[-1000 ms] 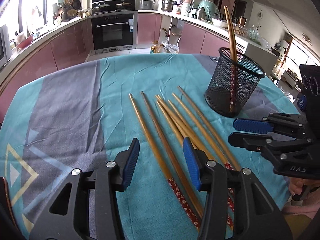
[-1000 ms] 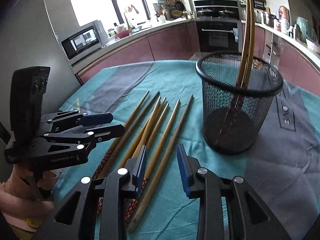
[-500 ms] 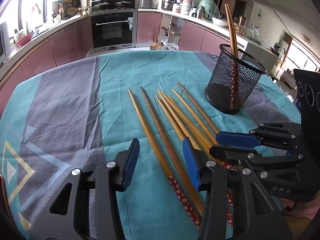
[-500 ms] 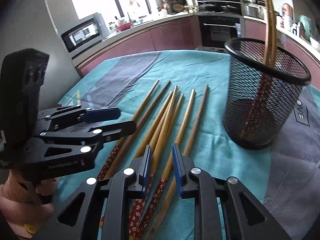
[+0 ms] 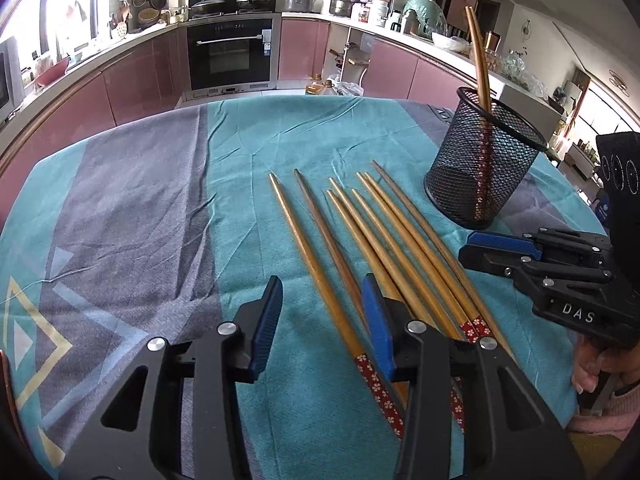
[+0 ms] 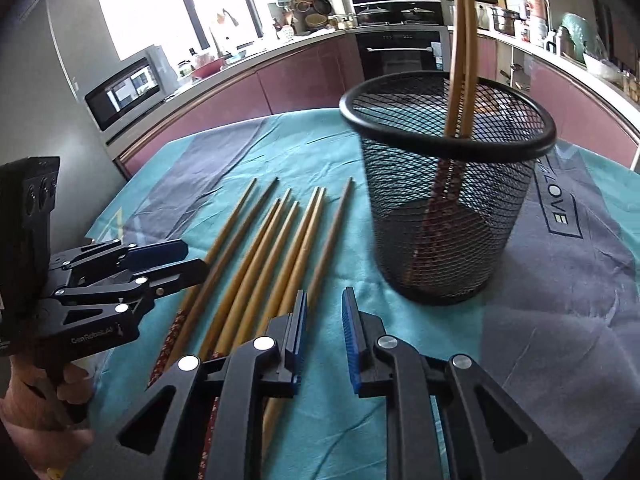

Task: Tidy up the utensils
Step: 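Return the right gripper to the chopsticks and grasp another one, then raise the chopstick upright and lower it into the mesh cup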

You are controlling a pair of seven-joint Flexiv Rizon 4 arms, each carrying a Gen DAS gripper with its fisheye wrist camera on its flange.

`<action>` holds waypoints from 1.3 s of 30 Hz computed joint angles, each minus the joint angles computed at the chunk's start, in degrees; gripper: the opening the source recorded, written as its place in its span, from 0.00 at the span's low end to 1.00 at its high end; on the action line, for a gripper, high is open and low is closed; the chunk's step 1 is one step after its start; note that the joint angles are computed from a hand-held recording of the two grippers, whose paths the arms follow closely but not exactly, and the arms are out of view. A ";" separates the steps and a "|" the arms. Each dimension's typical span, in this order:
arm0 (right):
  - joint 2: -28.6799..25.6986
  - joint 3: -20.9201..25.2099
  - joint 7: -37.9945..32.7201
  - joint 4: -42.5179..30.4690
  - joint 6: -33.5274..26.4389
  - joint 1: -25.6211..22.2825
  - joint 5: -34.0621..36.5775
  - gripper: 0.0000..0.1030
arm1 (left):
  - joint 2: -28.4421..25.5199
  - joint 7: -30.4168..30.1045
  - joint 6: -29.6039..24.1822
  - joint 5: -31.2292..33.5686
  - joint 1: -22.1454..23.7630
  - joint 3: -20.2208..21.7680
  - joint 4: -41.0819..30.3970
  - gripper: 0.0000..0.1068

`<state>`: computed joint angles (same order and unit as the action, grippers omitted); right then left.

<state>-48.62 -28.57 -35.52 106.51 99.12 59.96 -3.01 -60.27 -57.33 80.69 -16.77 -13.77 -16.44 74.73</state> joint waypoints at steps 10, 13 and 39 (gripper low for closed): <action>-0.84 1.26 0.23 -2.21 -0.80 -2.09 -1.80 0.17 | -2.12 -1.50 -5.34 -0.51 -1.34 2.14 -5.35 0.27; -0.95 1.98 0.01 -2.88 -1.11 -2.78 -2.27 0.17 | -2.66 -1.77 -6.21 -0.35 -1.76 2.76 -6.57 0.27; -1.44 2.34 3.95 -3.46 -0.73 -4.30 -4.80 0.06 | -6.75 -8.38 -9.66 1.66 -4.72 6.16 -15.47 0.07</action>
<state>-50.06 -26.23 -31.57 103.05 98.38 55.66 -7.81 -67.02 -65.71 71.03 -15.11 -18.49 -10.28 59.26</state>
